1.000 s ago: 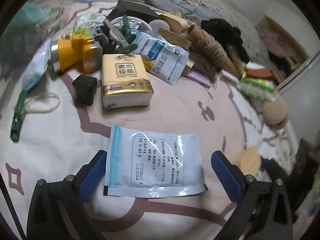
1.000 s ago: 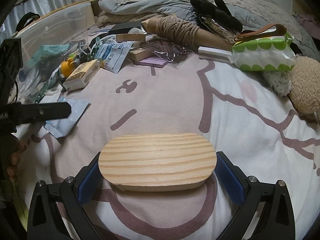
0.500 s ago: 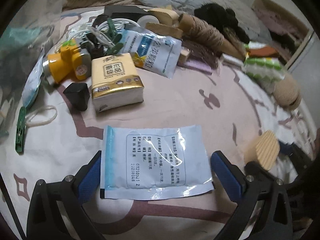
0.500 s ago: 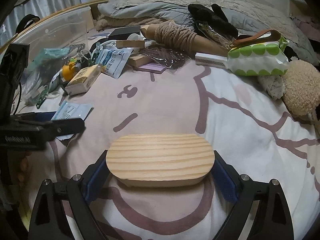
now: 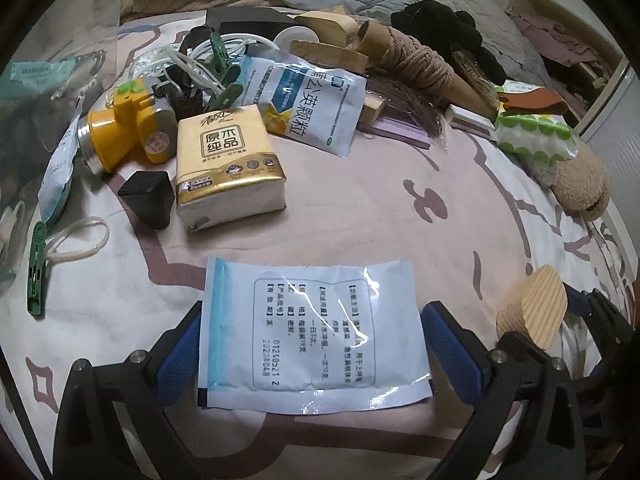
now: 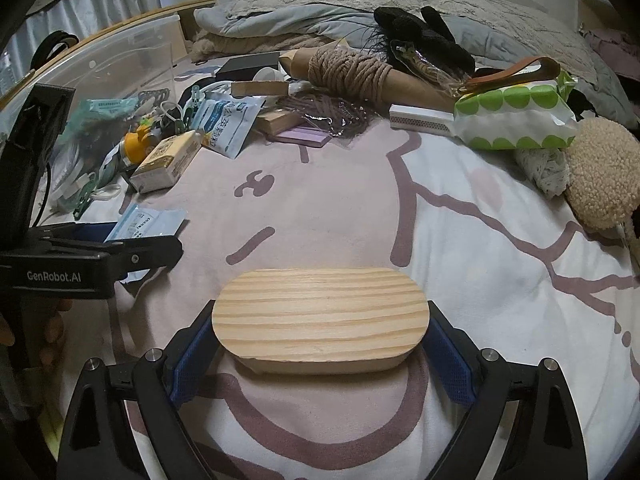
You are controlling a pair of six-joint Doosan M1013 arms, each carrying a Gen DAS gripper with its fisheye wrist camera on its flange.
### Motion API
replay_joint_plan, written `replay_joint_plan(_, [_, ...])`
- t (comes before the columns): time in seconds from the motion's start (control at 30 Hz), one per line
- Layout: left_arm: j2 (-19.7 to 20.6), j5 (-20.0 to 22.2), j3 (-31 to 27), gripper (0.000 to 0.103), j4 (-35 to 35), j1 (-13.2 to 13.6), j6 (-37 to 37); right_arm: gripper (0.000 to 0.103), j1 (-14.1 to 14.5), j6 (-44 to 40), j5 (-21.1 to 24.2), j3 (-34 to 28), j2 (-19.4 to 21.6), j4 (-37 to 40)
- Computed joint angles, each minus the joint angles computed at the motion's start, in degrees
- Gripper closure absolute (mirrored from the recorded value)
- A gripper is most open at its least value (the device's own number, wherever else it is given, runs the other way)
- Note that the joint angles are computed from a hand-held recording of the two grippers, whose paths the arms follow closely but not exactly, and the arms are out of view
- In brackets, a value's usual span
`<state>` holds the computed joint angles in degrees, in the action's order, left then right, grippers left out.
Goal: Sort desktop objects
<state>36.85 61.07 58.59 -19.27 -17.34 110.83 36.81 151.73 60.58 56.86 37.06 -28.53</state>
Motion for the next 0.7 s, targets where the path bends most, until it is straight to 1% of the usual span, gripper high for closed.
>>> replay_joint_plan(0.07, [-0.30,-1.04,0.50,0.005,0.64,-0.04,-0.12,0.009,0.06,0.26,-0.01,0.06,-0.07,-0.32])
replay_joint_plan(0.23, [-0.62,-1.85,0.85,0.015,-1.03,0.65,-0.09,0.009,0.15,2.26,-0.59,0.83,-0.60,-1.63])
replay_joint_plan(0.3, [-1.03,-2.70,1.40,0.024,-1.03,0.78,0.01,0.009,0.22,2.97,-0.91,1.11,-0.82,-2.32])
replay_joint_plan(0.33, [-1.12,-2.81,1.52,0.025,-1.29,0.84,0.12,0.009,0.28,3.23,-1.02,1.21,-0.91,-2.65])
replay_joint_plan(0.4, [-1.04,-2.24,1.34,0.026,-2.60,1.13,0.30,0.009,0.36,3.63,-1.06,1.28,-0.97,-3.20])
replay_joint_plan(0.57, [-1.50,-2.41,1.92,0.029,-4.60,1.63,0.49,0.009,0.48,4.58,-1.53,1.67,-1.28,-4.19])
replay_joint_plan(0.7, [-2.26,-3.52,2.90,0.029,-5.38,1.75,1.43,0.009,0.60,5.25,-1.62,1.88,-1.54,-4.95])
